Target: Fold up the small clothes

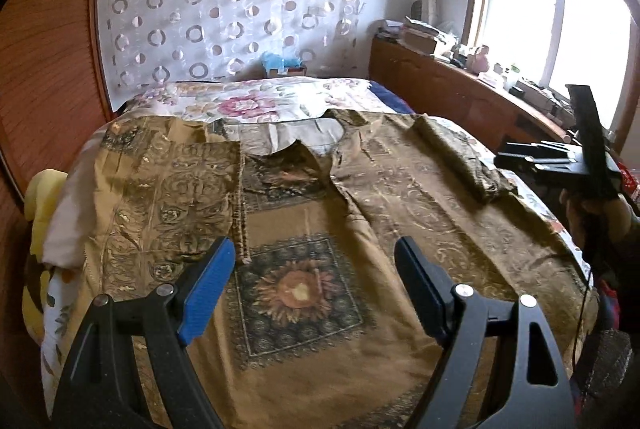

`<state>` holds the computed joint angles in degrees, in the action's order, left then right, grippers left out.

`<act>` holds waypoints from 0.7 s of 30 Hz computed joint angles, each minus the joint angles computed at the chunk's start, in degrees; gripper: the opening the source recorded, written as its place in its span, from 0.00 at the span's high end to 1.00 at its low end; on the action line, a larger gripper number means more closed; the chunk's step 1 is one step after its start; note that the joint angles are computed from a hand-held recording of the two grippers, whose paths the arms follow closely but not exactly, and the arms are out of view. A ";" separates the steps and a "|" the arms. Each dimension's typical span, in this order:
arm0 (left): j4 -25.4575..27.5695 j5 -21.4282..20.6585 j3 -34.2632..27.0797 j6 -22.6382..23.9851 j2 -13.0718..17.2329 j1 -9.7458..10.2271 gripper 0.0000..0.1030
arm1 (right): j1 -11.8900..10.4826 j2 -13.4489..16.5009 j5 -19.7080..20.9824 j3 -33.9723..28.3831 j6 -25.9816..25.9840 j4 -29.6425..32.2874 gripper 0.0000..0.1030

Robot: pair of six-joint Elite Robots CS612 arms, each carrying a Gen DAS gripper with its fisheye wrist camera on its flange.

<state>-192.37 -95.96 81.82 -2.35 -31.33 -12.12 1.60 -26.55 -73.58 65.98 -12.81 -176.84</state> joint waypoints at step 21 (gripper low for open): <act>-1.59 -0.04 1.98 -0.64 -0.37 -0.12 0.19 | 0.25 11.20 -6.32 -24.54 7.19 20.41 0.85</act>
